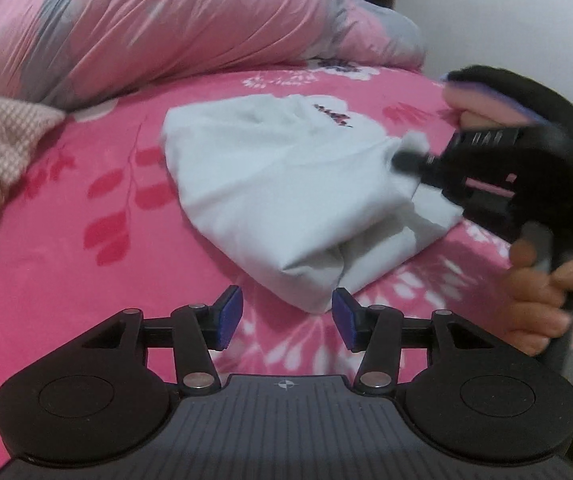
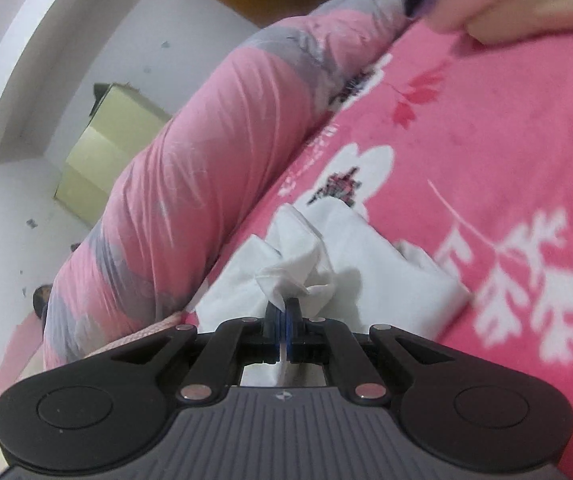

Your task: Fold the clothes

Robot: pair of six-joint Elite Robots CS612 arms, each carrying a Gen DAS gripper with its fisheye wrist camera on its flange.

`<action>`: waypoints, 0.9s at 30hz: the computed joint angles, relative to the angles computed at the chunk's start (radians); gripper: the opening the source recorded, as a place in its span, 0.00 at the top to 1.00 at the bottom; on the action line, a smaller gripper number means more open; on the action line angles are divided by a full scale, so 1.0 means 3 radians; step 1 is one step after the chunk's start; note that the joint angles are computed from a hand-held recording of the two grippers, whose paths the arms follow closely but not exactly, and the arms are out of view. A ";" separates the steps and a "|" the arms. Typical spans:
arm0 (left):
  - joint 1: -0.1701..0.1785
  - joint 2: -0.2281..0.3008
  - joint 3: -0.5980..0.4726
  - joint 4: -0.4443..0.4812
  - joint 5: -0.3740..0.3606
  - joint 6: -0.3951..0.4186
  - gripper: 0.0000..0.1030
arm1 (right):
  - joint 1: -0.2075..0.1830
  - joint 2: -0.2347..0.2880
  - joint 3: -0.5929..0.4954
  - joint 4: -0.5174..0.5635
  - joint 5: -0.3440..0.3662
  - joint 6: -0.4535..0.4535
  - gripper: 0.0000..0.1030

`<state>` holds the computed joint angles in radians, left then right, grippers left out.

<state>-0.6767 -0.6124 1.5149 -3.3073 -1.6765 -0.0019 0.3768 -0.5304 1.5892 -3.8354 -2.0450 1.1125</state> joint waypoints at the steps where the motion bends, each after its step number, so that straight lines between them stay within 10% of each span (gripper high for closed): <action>1: -0.0003 0.0021 -0.0011 -0.0037 0.0021 -0.0115 0.51 | -0.0008 -0.0016 0.0002 0.0015 0.0011 -0.0044 0.99; 9: -0.0101 0.0132 -0.0077 -0.0254 0.0490 -0.0546 0.58 | -0.0004 -0.0049 0.0037 -0.0012 -0.0119 -0.0145 1.00; 13: -0.0179 0.0146 -0.0030 -0.0401 0.0820 -0.0230 0.79 | -0.0002 -0.0049 0.0132 -0.0033 -0.0212 0.0068 1.00; 20: -0.0245 0.0195 -0.0019 -0.0549 0.1093 0.0227 0.81 | -0.0079 -0.0009 0.0307 -0.0235 0.0178 0.0540 0.97; 24: -0.0245 0.0211 -0.0033 -0.0600 0.1104 0.0229 0.80 | -0.0115 -0.0008 0.0338 -0.0354 0.0305 0.0568 0.62; 27: -0.0244 0.0219 -0.0035 -0.0637 0.1110 0.0182 0.78 | -0.0147 -0.0018 0.0333 -0.0354 0.0413 0.0564 0.60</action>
<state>-0.7499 -0.5466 1.5044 -3.4985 -1.3435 0.0526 0.3325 -0.5358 1.6892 -3.9415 -1.9212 1.2816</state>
